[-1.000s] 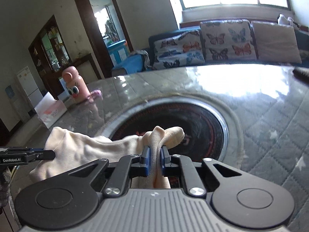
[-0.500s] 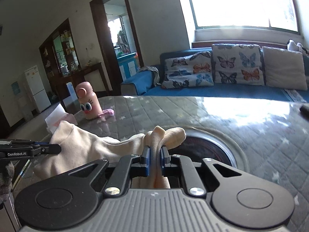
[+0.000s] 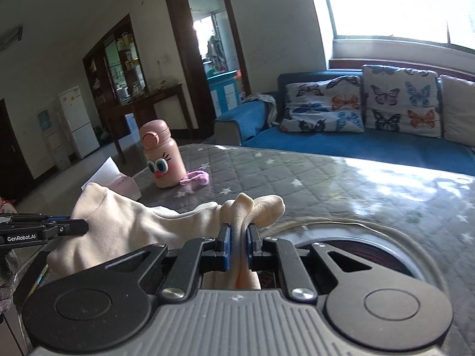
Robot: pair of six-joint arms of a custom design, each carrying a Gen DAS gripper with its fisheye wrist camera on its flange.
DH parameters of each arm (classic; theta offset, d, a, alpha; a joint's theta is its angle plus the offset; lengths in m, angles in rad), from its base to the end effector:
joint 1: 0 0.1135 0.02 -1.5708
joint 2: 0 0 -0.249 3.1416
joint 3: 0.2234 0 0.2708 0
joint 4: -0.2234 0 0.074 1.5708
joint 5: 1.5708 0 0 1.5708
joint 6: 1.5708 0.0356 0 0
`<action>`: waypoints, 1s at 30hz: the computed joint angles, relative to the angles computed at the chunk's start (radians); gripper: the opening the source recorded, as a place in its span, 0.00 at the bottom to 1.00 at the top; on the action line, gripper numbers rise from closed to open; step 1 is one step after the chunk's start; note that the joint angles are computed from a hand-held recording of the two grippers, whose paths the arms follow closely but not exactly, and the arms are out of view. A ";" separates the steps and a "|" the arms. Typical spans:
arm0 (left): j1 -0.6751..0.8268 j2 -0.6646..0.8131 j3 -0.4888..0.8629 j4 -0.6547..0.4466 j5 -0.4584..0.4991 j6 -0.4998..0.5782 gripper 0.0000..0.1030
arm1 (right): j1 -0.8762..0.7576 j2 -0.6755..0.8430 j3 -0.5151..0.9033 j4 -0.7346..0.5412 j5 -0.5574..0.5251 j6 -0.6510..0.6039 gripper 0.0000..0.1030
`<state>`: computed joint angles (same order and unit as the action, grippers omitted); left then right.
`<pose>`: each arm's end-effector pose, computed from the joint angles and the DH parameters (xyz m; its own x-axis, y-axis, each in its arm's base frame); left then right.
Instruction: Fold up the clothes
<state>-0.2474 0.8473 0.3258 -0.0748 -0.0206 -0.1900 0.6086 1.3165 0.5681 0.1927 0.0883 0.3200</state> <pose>0.1986 -0.0494 0.1590 -0.5778 -0.0488 -0.8147 0.1214 0.9820 -0.1449 0.2354 0.1602 0.1610 -0.5707 -0.0157 -0.8210 -0.3461 0.9113 0.2231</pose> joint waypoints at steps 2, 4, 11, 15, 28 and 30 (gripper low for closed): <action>0.041 0.039 0.001 0.022 0.027 0.011 0.16 | 0.003 0.067 0.030 0.028 -0.010 0.005 0.09; 0.072 0.104 0.010 0.044 0.046 0.018 0.17 | 0.002 0.146 0.068 0.049 -0.019 0.009 0.10; 0.142 0.185 -0.001 0.104 0.051 0.040 0.22 | 0.000 0.326 0.177 0.023 0.018 -0.006 0.15; 0.142 0.252 0.025 0.151 0.064 0.050 0.22 | 0.005 0.381 0.219 0.024 0.000 -0.029 0.15; 0.096 0.595 0.182 0.278 0.058 0.045 0.22 | -0.001 0.623 0.430 0.011 -0.077 -0.049 0.15; 0.080 0.588 0.184 0.283 0.061 0.047 0.22 | 0.001 0.629 0.439 0.013 -0.071 -0.055 0.15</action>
<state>-0.1671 1.4353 0.5097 0.2086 0.0402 -0.1430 0.6098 1.9458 1.0068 0.2058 0.0170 0.2650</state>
